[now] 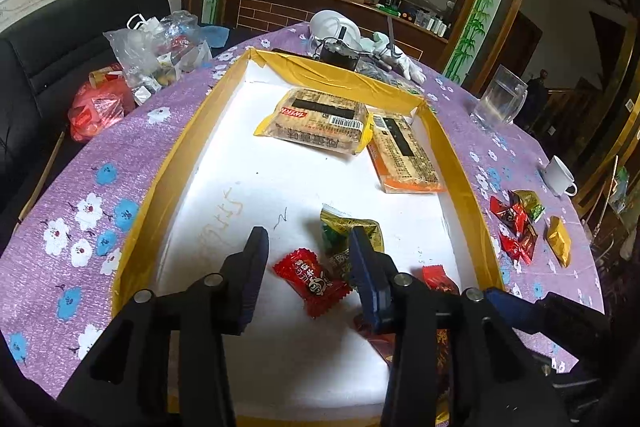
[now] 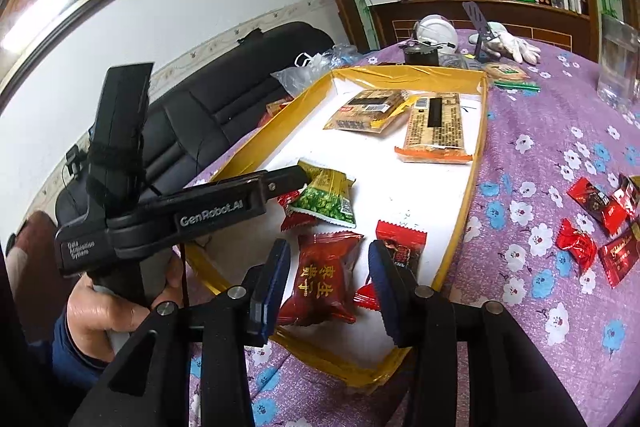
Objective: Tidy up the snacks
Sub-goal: 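Move both grippers back to the candies on the table, then grasp the red-and-gold candy bar with the right gripper while the left grasps a red candy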
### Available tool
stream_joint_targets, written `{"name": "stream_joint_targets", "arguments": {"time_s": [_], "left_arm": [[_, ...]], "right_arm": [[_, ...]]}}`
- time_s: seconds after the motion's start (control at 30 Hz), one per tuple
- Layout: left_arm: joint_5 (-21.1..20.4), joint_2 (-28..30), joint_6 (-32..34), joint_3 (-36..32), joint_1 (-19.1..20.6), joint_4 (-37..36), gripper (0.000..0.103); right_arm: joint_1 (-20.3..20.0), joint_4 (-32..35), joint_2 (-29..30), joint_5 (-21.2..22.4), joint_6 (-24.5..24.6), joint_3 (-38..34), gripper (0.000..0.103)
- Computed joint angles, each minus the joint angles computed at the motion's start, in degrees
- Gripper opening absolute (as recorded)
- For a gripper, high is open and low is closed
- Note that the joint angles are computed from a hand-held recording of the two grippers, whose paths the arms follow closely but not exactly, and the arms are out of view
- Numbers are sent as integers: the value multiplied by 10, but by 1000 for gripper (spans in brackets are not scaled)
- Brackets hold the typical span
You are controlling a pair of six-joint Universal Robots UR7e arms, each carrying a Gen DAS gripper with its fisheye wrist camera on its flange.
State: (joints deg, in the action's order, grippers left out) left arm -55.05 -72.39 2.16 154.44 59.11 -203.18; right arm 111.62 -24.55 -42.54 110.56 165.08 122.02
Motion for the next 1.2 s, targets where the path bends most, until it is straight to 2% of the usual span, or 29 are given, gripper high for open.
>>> {"name": "stream_joint_targets", "arguments": {"time_s": [0.5, 0.63, 0.77, 0.87, 0.97, 1.07, 1.2], "left_arm": [[10, -16, -21, 7, -17, 27, 44], [5, -32, -31, 9, -25, 47, 44], [5, -47, -39, 15, -50, 62, 44], [-8, -57, -44, 15, -70, 89, 44], [-29, -62, -50, 13, -87, 117, 44], [-56, -62, -63, 8, -100, 147, 44], [-106, -61, -78, -3, -107, 190, 43]], "right_arm": [[-4, -9, -11, -5, 8, 11, 43], [-13, -30, -31, -25, 9, 30, 43], [-32, -29, -58, -43, 41, 45, 43], [-33, -26, -87, -31, 70, 58, 43], [-42, -32, -126, -39, 85, 83, 44], [-46, -20, -159, -13, 98, 94, 44], [-89, 19, -218, 13, 135, 111, 44]]}}
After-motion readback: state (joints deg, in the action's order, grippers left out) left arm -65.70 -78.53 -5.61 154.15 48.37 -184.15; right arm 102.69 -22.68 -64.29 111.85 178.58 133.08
